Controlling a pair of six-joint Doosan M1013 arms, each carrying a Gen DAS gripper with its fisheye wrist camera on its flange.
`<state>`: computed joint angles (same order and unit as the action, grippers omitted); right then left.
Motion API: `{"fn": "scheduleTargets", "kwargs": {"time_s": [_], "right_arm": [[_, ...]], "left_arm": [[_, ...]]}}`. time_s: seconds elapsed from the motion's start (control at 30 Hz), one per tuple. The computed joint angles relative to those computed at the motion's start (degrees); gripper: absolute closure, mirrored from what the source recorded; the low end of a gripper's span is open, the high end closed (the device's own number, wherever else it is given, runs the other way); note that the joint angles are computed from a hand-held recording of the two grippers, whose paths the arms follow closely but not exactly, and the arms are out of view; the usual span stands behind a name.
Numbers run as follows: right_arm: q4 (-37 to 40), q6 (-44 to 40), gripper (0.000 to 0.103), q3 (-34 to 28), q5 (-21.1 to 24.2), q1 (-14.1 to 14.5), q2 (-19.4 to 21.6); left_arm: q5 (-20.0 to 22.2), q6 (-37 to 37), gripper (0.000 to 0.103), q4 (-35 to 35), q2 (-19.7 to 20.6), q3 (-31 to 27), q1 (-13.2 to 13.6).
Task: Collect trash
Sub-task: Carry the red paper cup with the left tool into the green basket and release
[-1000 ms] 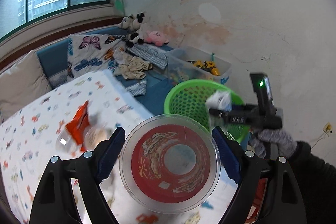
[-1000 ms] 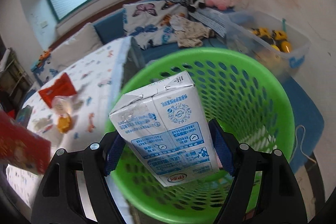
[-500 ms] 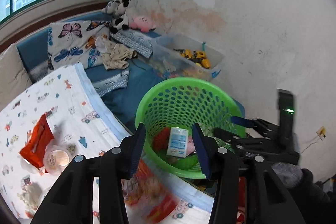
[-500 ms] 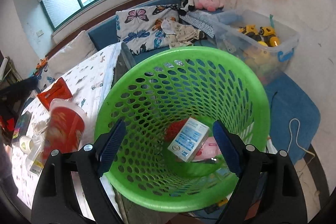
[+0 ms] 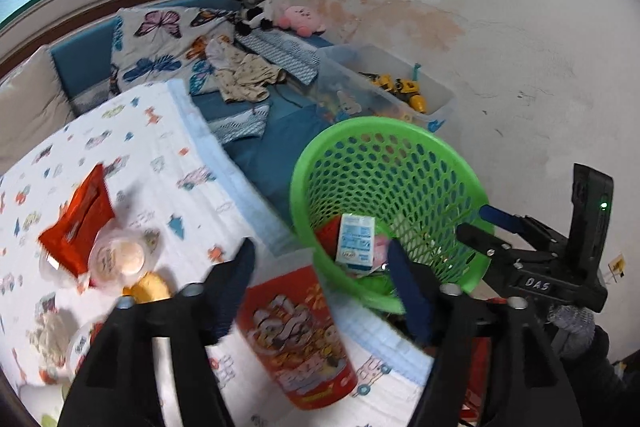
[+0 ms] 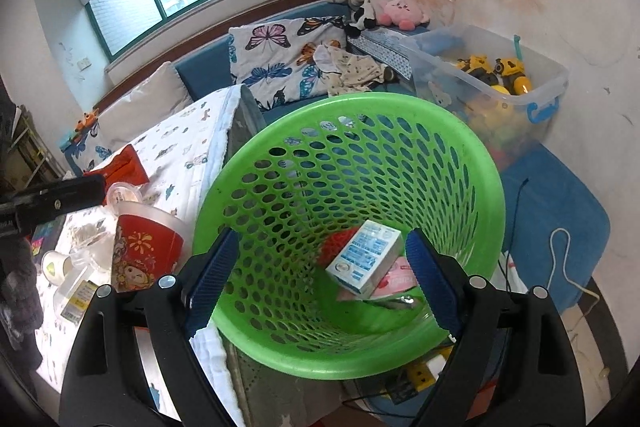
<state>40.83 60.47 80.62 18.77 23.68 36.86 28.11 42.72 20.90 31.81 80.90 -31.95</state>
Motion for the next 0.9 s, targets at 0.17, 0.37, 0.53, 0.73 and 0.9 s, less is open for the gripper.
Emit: {"fn": "scheduleTargets", "kwargs": {"time_s": [0.17,0.37,0.53,0.73,0.9], "right_arm": [[3.5,-3.6,0.016,1.0,-0.2,0.3,-0.8],[10.4,-10.2,0.014,2.7,-1.0,0.4,-1.9],[13.5,-13.4,0.014,4.1,-1.6,0.4,-2.6],[18.8,-17.8,0.014,5.6,-1.9,0.0,-3.3],[20.9,-19.4,0.014,6.3,-2.1,-0.3,-3.7]], "left_arm": [[2.4,-4.0,0.026,0.4,-0.1,1.1,-0.2],[6.3,-7.2,0.017,-0.2,1.4,0.4,-0.1],[8.1,-5.2,0.015,-3.7,3.0,-1.2,0.2],[10.0,-6.0,0.023,-5.4,4.7,-2.7,0.8],[9.9,-8.6,0.030,-1.6,4.0,-2.3,0.0]]}}
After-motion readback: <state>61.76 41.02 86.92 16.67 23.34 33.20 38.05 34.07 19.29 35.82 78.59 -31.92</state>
